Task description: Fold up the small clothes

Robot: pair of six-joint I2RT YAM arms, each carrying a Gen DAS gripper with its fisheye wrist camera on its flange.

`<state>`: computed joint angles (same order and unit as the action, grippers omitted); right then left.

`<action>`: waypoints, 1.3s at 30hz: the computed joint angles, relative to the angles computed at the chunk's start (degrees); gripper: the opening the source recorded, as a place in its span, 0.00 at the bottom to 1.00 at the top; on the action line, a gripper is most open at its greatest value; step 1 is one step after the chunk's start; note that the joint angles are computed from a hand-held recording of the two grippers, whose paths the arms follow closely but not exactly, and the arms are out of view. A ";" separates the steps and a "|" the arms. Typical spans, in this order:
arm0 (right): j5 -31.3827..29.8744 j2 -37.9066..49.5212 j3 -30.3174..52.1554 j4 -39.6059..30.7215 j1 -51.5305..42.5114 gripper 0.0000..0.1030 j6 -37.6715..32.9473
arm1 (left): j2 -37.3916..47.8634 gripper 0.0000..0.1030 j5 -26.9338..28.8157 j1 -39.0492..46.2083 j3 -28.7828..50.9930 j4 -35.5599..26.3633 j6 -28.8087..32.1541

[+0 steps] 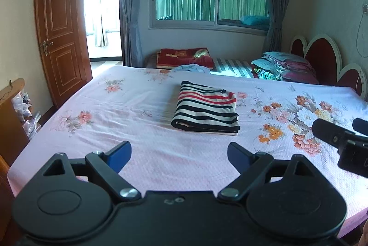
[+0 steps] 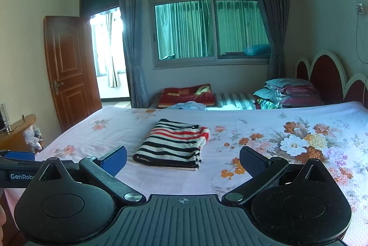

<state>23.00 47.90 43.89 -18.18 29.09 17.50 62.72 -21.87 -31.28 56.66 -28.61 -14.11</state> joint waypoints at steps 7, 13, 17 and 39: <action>2.42 -1.86 -0.24 -1.83 2.32 1.00 1.53 | -2.02 0.88 -0.67 -0.44 -0.72 -0.38 0.19; 1.93 -2.74 -0.68 -1.95 1.81 1.00 1.73 | -2.33 0.88 -0.90 -0.63 -0.95 -0.42 0.21; 1.52 -2.82 -0.83 -1.76 1.46 1.00 1.36 | -2.54 0.88 -0.59 -0.26 -0.95 -0.65 0.25; -0.26 -2.04 -1.03 -1.52 0.32 1.00 1.60 | -1.69 0.88 -0.17 -0.23 -0.66 -0.70 0.26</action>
<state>22.74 45.86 42.86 -19.71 29.41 19.10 61.03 -22.05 -31.51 56.00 -29.31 -13.84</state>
